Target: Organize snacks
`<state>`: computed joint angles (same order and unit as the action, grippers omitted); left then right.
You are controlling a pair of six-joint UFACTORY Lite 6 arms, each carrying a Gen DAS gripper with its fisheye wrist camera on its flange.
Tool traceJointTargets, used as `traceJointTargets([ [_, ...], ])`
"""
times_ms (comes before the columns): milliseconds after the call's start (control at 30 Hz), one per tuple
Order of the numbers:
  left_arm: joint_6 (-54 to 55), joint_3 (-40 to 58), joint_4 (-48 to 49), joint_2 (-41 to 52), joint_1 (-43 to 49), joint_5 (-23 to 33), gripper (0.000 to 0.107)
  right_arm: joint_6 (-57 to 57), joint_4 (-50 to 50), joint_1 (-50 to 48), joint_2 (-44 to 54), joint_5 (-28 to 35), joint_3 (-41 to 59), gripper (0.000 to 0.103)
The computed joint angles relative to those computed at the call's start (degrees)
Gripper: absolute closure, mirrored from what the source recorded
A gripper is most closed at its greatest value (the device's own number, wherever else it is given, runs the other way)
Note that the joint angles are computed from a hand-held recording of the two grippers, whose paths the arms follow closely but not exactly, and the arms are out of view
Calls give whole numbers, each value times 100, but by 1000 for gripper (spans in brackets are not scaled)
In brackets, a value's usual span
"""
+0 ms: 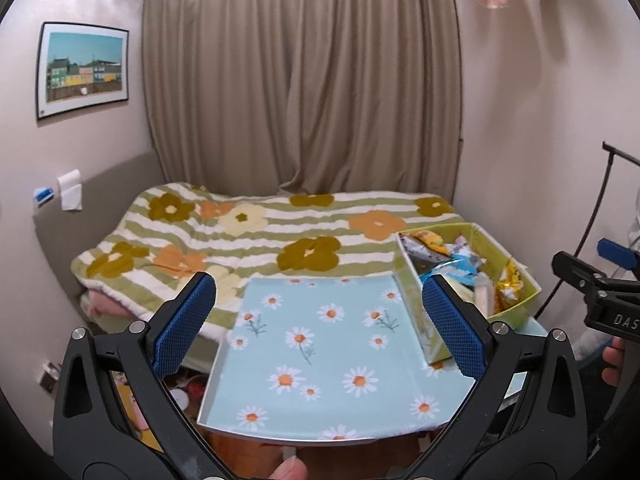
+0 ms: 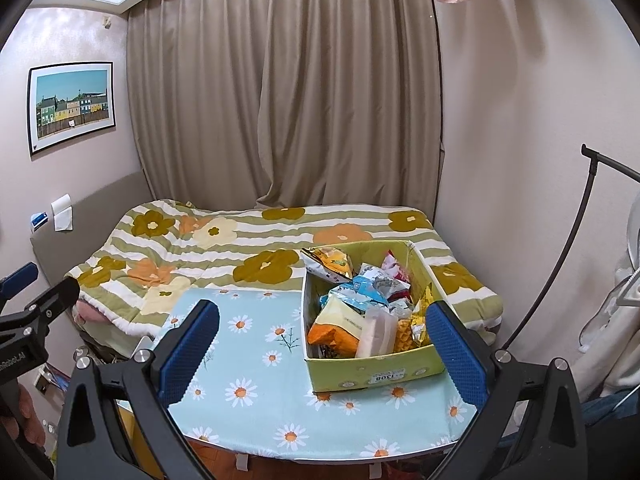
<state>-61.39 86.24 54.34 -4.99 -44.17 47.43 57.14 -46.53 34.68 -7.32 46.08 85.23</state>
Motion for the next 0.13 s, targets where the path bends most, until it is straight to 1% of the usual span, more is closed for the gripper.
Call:
traceJointTargets([
  [67, 92, -136, -127, -83, 153, -253, 4, 44, -55, 37, 121, 18, 104, 0],
  [133, 164, -355, -303, -213, 362, -620, 4, 64, -78, 54, 241, 18, 193, 0],
])
